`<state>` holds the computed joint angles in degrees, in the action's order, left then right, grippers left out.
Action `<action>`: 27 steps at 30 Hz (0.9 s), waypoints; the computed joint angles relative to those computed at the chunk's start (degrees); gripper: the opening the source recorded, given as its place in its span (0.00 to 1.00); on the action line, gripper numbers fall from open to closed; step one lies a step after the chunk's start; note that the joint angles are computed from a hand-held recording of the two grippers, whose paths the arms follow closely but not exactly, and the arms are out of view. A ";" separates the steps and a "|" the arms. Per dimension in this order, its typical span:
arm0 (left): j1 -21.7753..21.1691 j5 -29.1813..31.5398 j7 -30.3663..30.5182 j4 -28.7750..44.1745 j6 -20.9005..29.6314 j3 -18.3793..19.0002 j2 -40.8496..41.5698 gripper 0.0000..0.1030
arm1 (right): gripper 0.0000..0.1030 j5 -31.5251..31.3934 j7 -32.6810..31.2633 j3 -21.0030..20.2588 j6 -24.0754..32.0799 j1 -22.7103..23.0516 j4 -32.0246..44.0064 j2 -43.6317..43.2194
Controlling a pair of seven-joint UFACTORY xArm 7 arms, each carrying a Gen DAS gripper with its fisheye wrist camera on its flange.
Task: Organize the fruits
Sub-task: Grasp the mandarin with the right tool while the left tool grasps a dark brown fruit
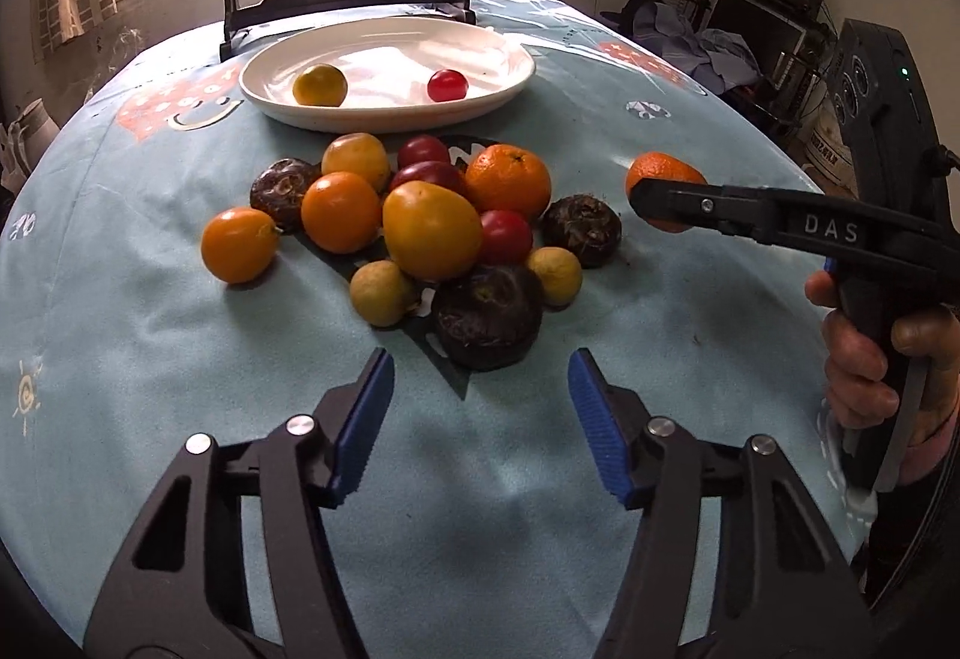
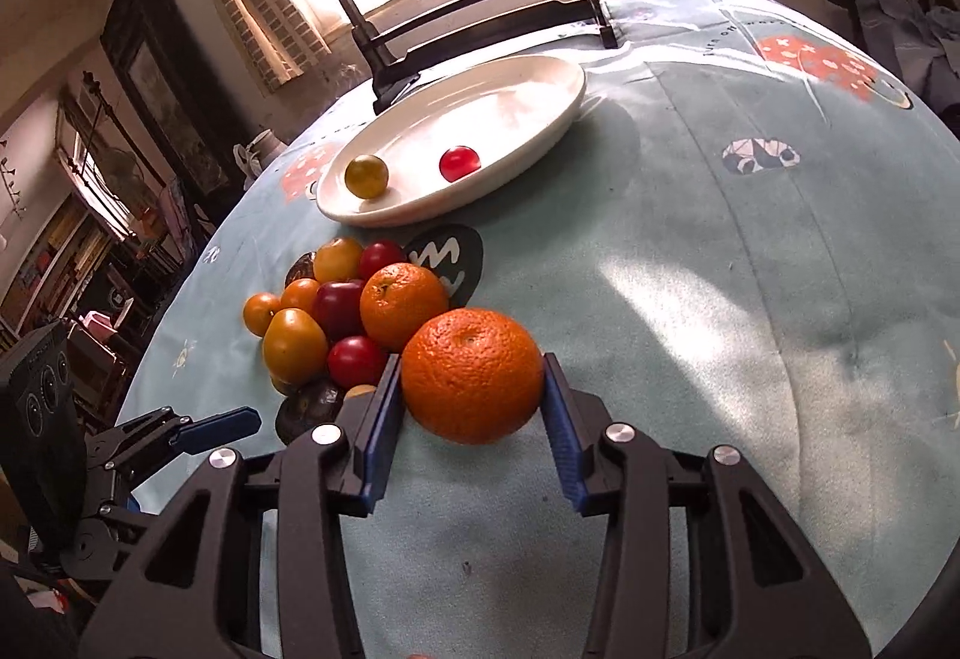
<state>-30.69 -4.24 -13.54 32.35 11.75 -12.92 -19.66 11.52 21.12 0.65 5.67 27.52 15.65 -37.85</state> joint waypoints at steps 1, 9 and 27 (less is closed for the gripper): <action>0.33 0.30 -0.16 0.95 0.64 -0.18 1.05 0.59 | 0.43 0.18 -0.07 -0.40 0.08 0.29 -0.18 -0.26; 2.19 2.89 -1.31 5.10 2.05 -1.39 5.54 0.58 | 0.43 -0.96 -0.22 0.68 0.14 -0.14 -0.57 -1.45; 1.67 3.14 -1.19 6.15 2.79 -0.96 6.56 0.44 | 0.43 -0.32 -0.85 0.13 1.36 0.57 -0.18 -0.70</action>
<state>-29.02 -1.10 -14.72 38.50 14.53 -13.87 -13.10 11.19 20.27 0.78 7.03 28.09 15.47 -38.54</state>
